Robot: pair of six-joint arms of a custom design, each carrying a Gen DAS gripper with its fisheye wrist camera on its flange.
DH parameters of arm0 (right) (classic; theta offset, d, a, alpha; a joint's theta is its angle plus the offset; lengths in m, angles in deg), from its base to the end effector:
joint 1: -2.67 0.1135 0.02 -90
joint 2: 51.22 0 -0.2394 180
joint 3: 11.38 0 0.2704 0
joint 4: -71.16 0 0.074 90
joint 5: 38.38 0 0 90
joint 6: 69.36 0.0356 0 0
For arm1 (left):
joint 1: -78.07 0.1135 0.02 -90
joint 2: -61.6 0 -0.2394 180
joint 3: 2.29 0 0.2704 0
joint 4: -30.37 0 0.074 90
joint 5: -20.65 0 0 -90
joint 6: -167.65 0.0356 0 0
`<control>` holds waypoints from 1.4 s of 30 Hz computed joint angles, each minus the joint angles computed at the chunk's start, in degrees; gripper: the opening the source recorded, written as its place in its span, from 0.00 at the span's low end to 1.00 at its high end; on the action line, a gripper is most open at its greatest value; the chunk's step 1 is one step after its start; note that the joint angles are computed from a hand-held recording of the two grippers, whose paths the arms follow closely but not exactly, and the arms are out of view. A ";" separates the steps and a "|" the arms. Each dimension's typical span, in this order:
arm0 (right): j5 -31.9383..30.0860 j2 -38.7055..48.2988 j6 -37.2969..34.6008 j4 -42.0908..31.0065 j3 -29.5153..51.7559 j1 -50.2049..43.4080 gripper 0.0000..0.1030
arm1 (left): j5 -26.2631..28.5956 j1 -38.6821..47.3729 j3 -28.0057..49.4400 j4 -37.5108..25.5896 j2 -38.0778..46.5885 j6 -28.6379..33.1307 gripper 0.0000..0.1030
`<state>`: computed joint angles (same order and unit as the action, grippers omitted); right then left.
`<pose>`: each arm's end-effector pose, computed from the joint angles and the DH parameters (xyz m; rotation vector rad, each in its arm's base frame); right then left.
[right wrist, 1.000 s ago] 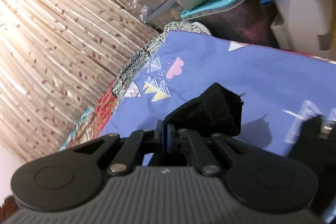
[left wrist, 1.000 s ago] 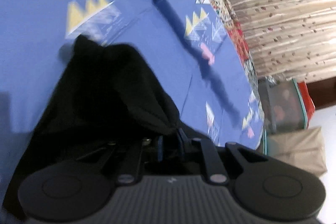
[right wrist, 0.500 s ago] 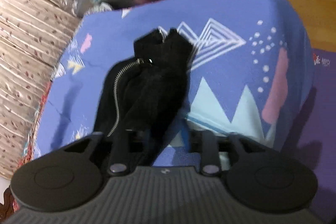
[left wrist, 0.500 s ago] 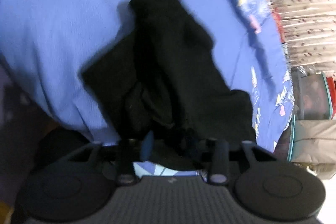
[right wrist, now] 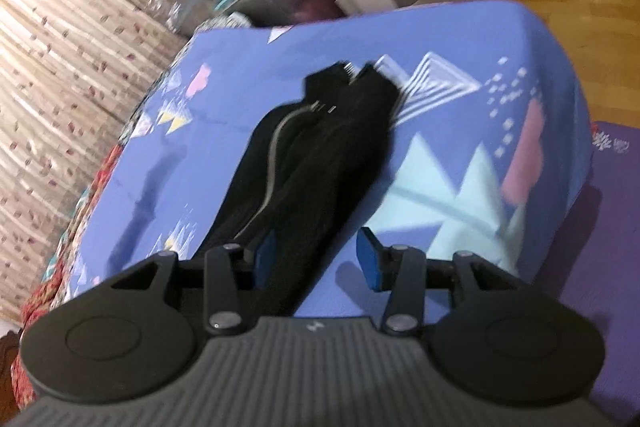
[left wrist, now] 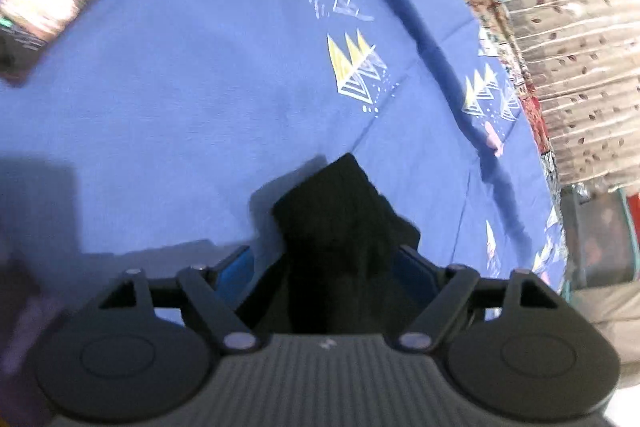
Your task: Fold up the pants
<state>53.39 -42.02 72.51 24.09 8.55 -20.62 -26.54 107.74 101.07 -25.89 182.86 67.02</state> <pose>0.1260 -0.0554 0.1372 1.3648 1.7451 0.2434 0.3846 0.1913 0.1387 -0.7616 2.4867 -0.9442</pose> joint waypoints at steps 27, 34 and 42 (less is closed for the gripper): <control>11.00 32.45 2.43 22.26 8.77 29.56 0.49 | 7.62 8.69 -25.85 6.09 -12.30 4.92 0.94; 0.11 26.61 8.77 19.59 2.91 25.51 0.54 | 6.56 2.35 -23.17 12.66 -8.61 -0.61 0.53; 0.62 35.19 11.64 27.54 4.68 23.69 0.05 | 15.31 5.56 -18.82 14.42 -11.66 -1.15 0.22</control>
<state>54.01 -6.84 84.15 51.62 13.23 3.08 -11.23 113.30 82.25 -11.46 171.20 65.88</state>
